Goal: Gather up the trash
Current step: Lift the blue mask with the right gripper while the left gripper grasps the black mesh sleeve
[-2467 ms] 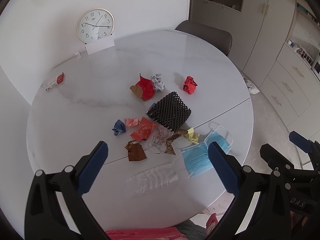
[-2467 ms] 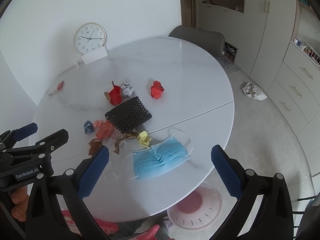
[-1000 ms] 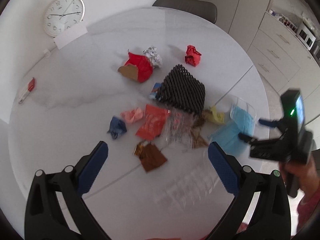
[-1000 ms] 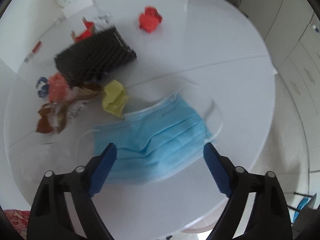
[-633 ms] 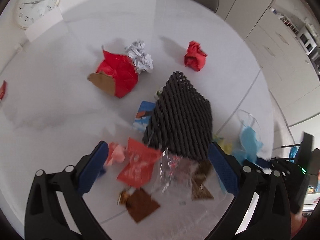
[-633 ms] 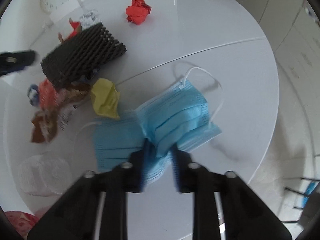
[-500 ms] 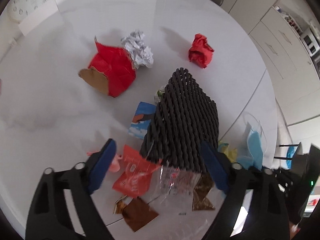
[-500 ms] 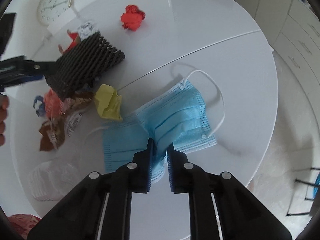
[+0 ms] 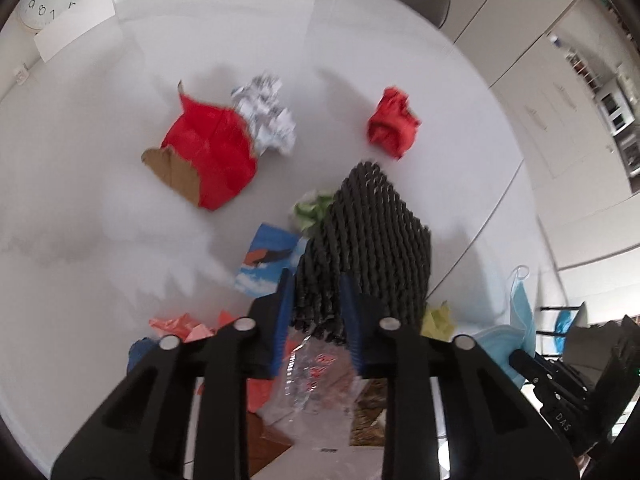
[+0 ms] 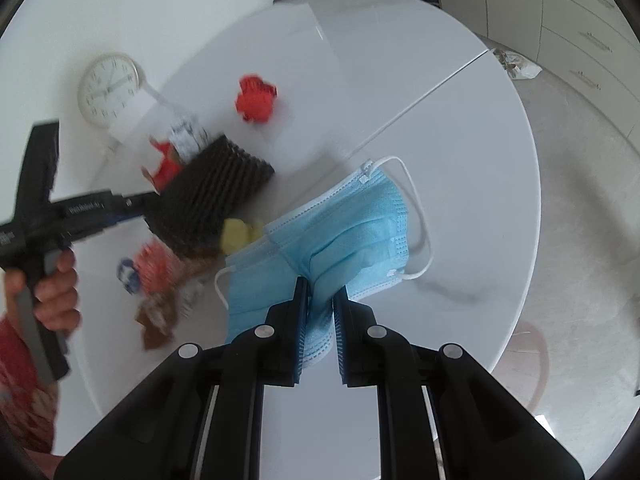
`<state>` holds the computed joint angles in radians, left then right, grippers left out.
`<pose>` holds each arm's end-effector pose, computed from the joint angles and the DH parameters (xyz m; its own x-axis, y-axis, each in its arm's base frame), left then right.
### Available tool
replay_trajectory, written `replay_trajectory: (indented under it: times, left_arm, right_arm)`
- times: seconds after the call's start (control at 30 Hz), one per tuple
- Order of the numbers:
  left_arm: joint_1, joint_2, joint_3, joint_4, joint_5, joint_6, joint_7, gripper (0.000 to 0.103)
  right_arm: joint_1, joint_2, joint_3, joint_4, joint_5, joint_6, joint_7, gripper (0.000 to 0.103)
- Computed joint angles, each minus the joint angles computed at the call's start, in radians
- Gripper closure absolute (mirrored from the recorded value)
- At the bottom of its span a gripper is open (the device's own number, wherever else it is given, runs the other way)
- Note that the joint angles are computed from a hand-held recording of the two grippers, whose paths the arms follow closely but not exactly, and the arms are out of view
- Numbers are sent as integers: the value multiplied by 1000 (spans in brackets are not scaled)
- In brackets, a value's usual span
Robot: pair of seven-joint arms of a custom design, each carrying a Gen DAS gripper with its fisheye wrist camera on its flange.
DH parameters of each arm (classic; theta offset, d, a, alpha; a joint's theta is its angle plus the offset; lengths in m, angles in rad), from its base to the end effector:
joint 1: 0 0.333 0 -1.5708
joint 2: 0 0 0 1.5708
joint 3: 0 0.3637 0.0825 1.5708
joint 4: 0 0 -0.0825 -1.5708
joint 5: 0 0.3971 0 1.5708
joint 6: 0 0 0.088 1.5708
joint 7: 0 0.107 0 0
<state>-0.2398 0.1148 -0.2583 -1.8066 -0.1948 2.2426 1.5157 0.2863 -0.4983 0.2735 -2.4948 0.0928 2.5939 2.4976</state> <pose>0.5645 -0.3048 0.5552 -0.3570 -0.9061 0.2271 -0.9124 0.2862 -0.2925 0.3585 0.2405 0.5556 -0.2980 -0.8601 -0.4139 -0.8097 0.4574 -0.3676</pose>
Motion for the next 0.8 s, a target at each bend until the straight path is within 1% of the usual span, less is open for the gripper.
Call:
replay_trajectory:
  times: [0.07,0.13,0.2,0.27,0.3,0.33,0.37,0.4,0.43,0.53,0.7,0.77,0.8]
  left_arm:
    - [0,-9,-4,-4,-15,10,11,86]
    - [-2,-14,-3,-4,-17,15,11,86]
    - [4,-18,-4,-2,-69,0,39,86]
    - [8,-16,-1,4,-89,-14,49,85]
    - [8,-14,-1,8,-93,-21,55,78]
    - [7,-10,0,12,-81,-25,49,61]
    - [5,-7,2,7,-68,-15,41,52]
    - [4,-6,3,5,-57,-7,30,41]
    - [5,-8,4,0,-57,1,25,36]
    - [7,13,5,12,-42,-11,7,27]
    - [8,48,2,31,-1,-62,-20,27]
    - [10,47,0,24,2,-63,-21,42]
    - [13,45,-2,18,-7,-60,-17,56]
  right_arm:
    - [-2,-17,-7,-13,7,18,2,89]
    - [-9,-31,-9,-23,8,25,2,89]
    - [-19,-40,-6,-25,5,25,6,89]
    - [-23,-58,-6,-40,8,27,10,89]
    - [-24,-62,-7,-43,13,28,10,89]
    - [-26,-63,-7,-46,16,30,12,89]
    - [-29,-71,-5,-53,18,31,16,88]
    - [-31,-77,-2,-56,19,29,20,88]
    - [-31,-81,-2,-60,21,30,21,87]
    - [-32,-91,2,-70,28,32,27,87]
    - [-29,-98,5,-81,38,34,31,87]
    - [-29,-98,6,-79,38,33,32,87]
    - [-29,-96,5,-77,38,32,30,87]
